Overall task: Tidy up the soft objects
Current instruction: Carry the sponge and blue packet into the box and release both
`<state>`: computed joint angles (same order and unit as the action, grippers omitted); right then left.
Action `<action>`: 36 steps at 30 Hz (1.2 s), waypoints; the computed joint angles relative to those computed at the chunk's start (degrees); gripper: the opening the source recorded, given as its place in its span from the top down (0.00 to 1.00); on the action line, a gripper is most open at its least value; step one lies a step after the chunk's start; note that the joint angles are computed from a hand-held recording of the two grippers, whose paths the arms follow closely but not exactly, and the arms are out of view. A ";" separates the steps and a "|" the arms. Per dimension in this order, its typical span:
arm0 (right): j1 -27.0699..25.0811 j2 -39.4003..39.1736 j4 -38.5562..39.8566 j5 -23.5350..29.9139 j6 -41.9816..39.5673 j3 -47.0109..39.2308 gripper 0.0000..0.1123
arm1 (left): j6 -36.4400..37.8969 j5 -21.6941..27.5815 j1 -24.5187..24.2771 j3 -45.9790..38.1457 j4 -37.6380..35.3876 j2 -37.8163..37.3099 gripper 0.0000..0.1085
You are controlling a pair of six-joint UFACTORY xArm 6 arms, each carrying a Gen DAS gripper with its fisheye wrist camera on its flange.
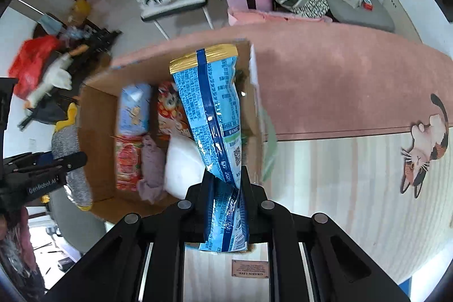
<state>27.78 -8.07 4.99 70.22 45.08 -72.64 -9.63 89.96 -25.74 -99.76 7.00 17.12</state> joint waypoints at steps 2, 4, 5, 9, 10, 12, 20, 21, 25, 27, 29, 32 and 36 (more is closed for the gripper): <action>0.18 2.56 -0.22 0.14 -0.01 -0.56 0.85 | 0.20 0.06 1.11 0.16 0.50 1.97 0.62; 0.90 4.78 -1.07 0.56 0.23 -0.89 0.85 | -0.04 -0.50 2.17 1.91 1.06 3.09 0.62; 0.70 5.38 -1.32 0.13 -0.29 -0.22 0.85 | -0.14 -0.56 2.24 2.84 1.54 3.58 0.61; 0.97 9.22 -2.21 2.78 0.23 -1.64 0.84 | -0.43 0.33 2.76 5.23 0.16 4.05 0.58; 0.84 9.67 -1.47 3.22 0.21 -1.77 0.81 | -0.44 -0.02 3.26 5.41 -0.97 4.22 0.57; 0.86 9.55 -0.34 2.46 0.06 -0.84 0.71 | -0.57 -0.54 4.16 5.84 -3.03 4.32 0.52; 2.18 7.90 -1.07 3.18 0.45 -1.03 0.36 | 0.64 -5.47 7.02 10.87 -5.97 -1.06 0.20; 2.37 7.83 -1.04 3.35 0.59 -1.15 0.35 | 0.39 -5.45 7.09 11.11 -6.04 -1.76 0.19; 3.29 7.46 -1.13 3.74 1.06 -1.52 0.15 | 0.34 -7.50 6.88 14.41 -5.85 -5.98 0.09; 3.84 7.13 -1.11 3.39 1.15 -1.29 0.08 | -0.11 -8.52 6.33 16.41 -6.42 -8.52 0.09; 4.75 6.97 -1.73 3.73 1.58 -1.35 0.08 | -0.65 -9.41 5.71 17.47 -6.14 -10.14 0.09; 6.14 6.53 -3.77 4.63 2.47 -1.70 0.08 | -1.67 -11.31 4.09 20.77 -4.72 -14.27 0.09; 7.77 4.74 -5.63 4.88 4.23 -1.08 0.08 | -4.22 -12.48 1.14 22.55 -3.84 -17.82 0.09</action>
